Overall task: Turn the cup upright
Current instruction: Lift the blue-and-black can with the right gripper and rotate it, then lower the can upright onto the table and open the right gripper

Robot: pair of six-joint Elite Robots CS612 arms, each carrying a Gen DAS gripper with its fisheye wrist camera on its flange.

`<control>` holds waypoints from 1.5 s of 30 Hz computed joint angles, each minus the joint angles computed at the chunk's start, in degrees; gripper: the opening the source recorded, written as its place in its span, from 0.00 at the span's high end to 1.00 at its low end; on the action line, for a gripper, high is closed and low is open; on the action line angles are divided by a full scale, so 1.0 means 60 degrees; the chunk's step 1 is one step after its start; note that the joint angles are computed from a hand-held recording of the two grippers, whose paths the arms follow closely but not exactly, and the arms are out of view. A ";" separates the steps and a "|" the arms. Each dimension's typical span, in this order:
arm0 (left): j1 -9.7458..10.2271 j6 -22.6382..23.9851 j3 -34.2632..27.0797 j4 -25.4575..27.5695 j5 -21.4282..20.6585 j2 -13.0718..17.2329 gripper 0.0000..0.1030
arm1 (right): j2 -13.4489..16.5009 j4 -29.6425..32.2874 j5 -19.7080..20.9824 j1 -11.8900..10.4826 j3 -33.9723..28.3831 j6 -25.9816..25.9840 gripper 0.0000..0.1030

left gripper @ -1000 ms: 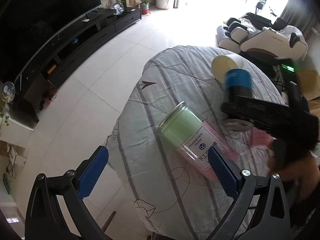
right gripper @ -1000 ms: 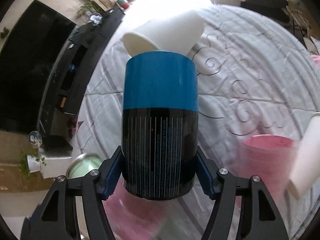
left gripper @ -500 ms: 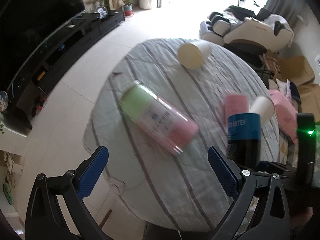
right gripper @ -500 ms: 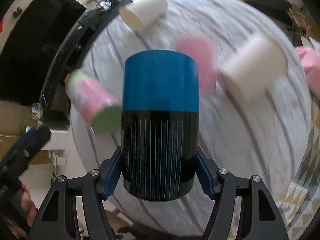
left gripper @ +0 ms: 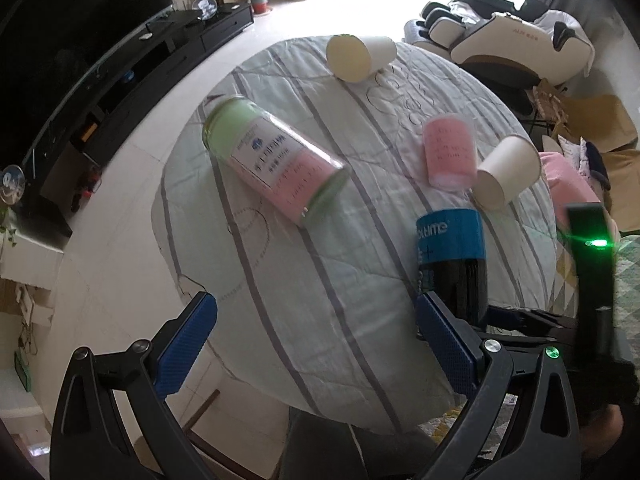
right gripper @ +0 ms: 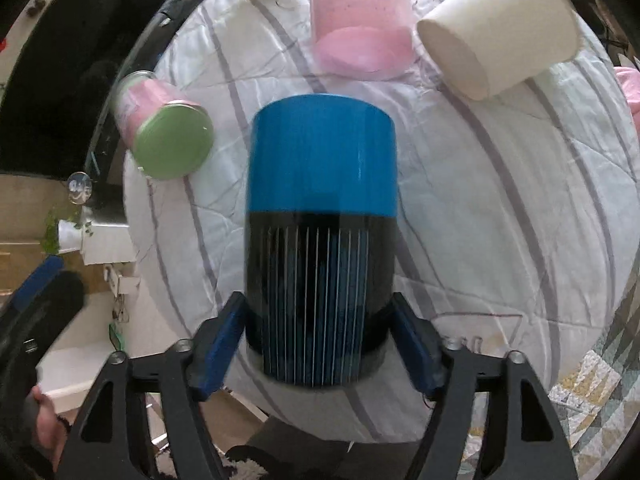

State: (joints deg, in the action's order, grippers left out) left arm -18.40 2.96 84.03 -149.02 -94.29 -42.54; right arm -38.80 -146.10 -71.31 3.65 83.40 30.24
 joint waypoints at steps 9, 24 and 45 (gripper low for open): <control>-0.0421 0.0060 0.0168 0.0017 -0.0424 -0.0078 0.00 | -0.0965 -0.1736 0.0175 -0.0736 0.1614 0.0845 0.22; -0.0990 -0.0245 -0.0511 0.1184 -0.0492 0.0622 0.19 | -0.1273 -0.1646 -0.0518 -0.1296 0.2108 0.1108 0.22; -0.0516 0.0504 0.0084 -0.0514 -0.1600 0.0393 0.34 | -0.0179 -0.0923 0.0670 -0.1126 0.0075 -0.0700 0.22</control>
State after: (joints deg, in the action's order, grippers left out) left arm -21.49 5.98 84.53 -152.11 -103.90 -40.19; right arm -39.87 -151.64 -67.29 -3.11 83.85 26.04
